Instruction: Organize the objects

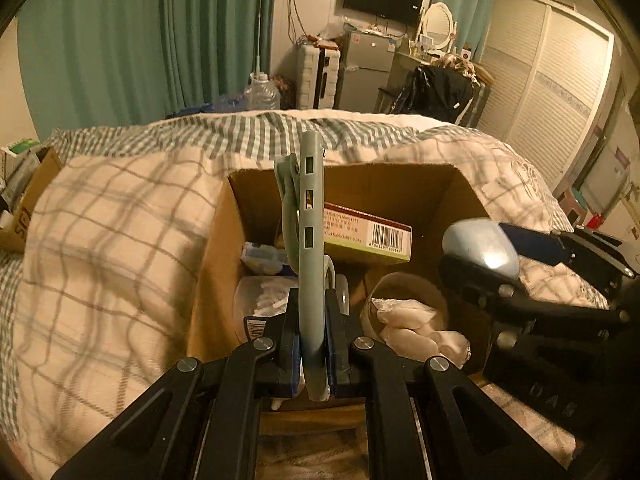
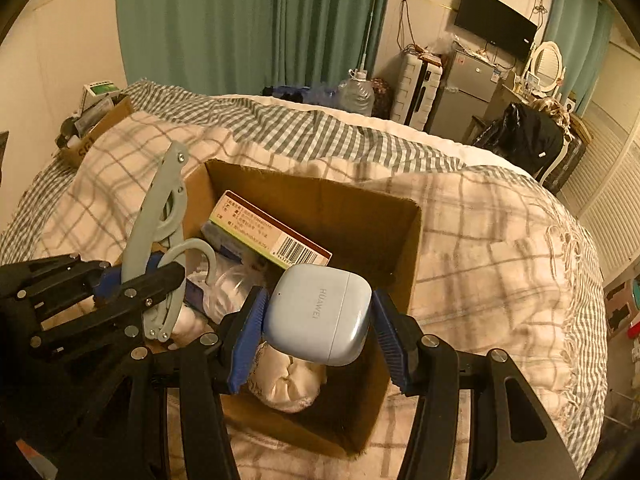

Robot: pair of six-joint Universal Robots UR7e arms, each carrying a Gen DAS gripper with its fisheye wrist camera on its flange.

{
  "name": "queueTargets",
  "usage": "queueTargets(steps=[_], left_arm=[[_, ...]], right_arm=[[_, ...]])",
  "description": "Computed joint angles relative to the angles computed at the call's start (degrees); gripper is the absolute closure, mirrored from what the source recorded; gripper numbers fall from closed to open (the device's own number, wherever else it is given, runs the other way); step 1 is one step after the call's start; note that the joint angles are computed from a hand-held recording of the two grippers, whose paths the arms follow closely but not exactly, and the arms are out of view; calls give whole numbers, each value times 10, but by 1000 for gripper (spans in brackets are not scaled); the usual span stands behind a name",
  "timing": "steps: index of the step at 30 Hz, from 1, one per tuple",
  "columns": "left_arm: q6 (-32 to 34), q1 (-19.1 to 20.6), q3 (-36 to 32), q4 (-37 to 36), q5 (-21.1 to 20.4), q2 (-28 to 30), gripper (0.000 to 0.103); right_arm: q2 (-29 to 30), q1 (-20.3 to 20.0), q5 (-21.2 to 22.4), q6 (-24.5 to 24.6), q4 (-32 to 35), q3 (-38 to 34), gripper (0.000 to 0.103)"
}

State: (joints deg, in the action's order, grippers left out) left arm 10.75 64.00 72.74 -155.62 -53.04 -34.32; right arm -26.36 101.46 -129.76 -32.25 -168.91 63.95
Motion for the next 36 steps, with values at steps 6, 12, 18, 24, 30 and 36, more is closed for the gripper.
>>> queueTargets(steps=[6,12,18,24,30,36], left_arm=[[4,-1,2,-11,-5,-3,89],[32,-20,20,-48,16,-17,44],[48,-49,58,-90,46,-51,16],[64,-83,119,-151,61,-108,6],[132,-126,193,-267,77,-168,0],[182,-158,264,-380,90,-212,0]], right_arm=[[-8,1,23,-13,-54,16,32],[-28,15,19,-22,-86,37,31],[-71,38,-5,-16,-132,88,26],[-135,74,-28,-30,-215,162,16],[-183,113,-43,-52,-304,226,8],[-201,139,-50,-81,-407,276,0]])
